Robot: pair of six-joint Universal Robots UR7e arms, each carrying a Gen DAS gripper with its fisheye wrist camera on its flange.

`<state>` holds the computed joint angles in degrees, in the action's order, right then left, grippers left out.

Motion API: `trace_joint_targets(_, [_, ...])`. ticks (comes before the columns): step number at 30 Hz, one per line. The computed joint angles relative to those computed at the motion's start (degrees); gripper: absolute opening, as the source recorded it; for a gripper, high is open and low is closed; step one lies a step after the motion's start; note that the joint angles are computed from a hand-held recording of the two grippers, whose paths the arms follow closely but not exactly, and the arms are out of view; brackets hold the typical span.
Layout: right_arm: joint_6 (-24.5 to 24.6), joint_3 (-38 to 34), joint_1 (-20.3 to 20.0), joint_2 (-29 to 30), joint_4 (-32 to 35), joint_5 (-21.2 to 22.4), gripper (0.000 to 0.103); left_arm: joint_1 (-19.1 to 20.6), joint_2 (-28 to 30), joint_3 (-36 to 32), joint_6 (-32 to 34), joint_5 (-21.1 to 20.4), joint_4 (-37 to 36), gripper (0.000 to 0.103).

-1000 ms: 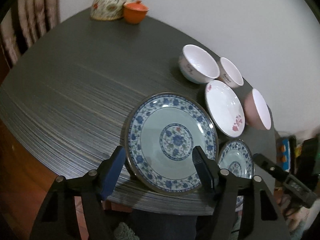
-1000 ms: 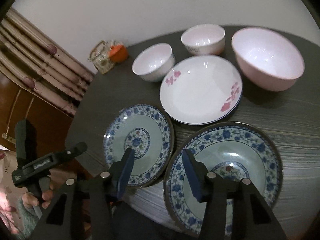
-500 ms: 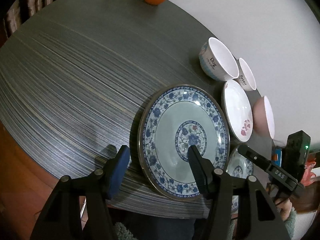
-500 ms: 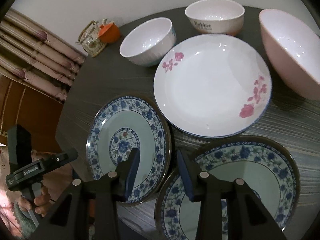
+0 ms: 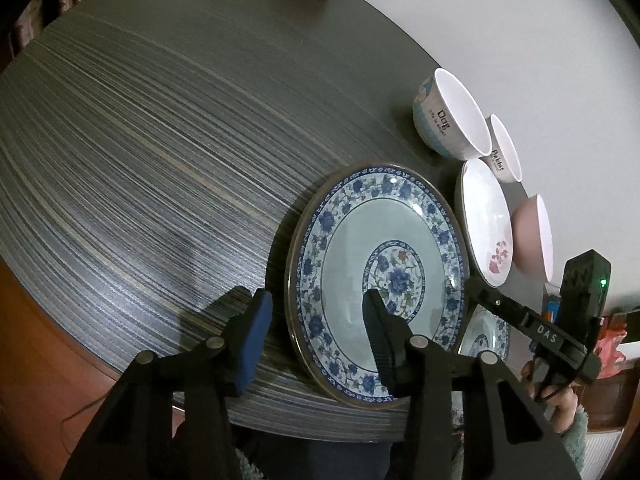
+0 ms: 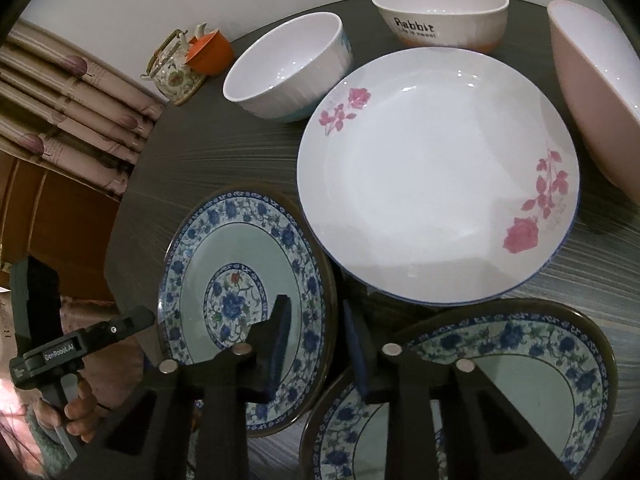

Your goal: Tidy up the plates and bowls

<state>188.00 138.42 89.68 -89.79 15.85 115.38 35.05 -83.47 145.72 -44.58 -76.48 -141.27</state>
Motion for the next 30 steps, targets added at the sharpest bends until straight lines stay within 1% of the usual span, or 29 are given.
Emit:
trace_joint_targets(2, [-1.06, 0.15, -1.28, -0.30, -0.35, -0.97, 0.026, 0.14, 0.46, -0.08, -0.04, -0.02, -0.13, 0.040])
trace_joint_targets(3, [-1.46, 0.17, -1.76, -0.38, -0.52, -1.29, 0.026, 0.26, 0.59, -0.06, 0.07, -0.05, -0.32, 0.036])
trace_joint_targets(4, [-1.68, 0.22, -1.97, -0.38, -0.62, -1.34, 0.026, 0.34, 0.80, -0.01, 0.20, -0.09, -0.65, 0.030])
trace_joint_targets(5, [-1.94, 0.18, -2.22, -0.28, -0.78, -1.52, 0.026, 0.35, 1.04, -0.03, 0.25, -0.11, -0.77, 0.028])
trace_joint_targets(6, [-2.30, 0.25, -2.61, -0.51, -0.95, -1.93, 0.023, 0.31, 1.08, -0.02, 0.22, 0.06, -0.65, 0.027])
trace_joint_targets(10, [-2.88, 0.36, -3.68, -0.28, -1.37, -2.52, 0.021, 0.31, 2.01, -0.04, 0.74, 0.47, -0.79, 0.023])
trace_joint_targets(12, [-3.37, 0.46, -4.38, -0.03, -1.72, -2.74, 0.016, 0.36, 2.42, -0.17, 0.99, 0.89, -0.74, 0.020])
trace_joint_targets(15, [-4.05, 0.70, -5.08, -0.07, -2.10, -3.35, 0.014, 0.44, 3.04, -0.35, 1.67, 1.58, -0.83, 0.017])
trace_joint_targets(17, [-4.15, 0.77, -4.57, 0.03, -2.29, -2.55, 0.014, 0.05, 3.85, -0.48, 1.85, 2.56, -1.03, 0.015])
trace_joint_targets(19, [-3.25, 0.67, -3.78, 0.35, -2.44, -1.81, 0.014, -0.08, 4.09, -0.71, 2.26, 3.38, -0.70, 0.013])
trace_joint_targets(22, [-1.35, 0.35, -0.88, 1.29, -3.06, 0.40, 0.014, -0.37, 3.97, -0.61, 2.63, 4.23, -0.93, 0.011])
trace_joint_targets(26, [2.09, -0.33, 4.11, 3.61, -3.81, 3.15, 0.014, -1.10, 2.65, -0.57, 3.06, 6.94, -0.04, 0.011])
trace_joint_targets(29, [3.82, -0.29, 6.50, 4.47, -4.75, 3.95, 0.014, -0.80, 1.73, -0.77, 3.27, 8.35, 0.53, 0.011])
trace_joint_targets(30, [3.92, 0.06, 6.71, 4.27, -5.14, 3.85, 0.014, -0.69, 1.48, -0.85, 3.42, 8.95, 0.67, 0.011])
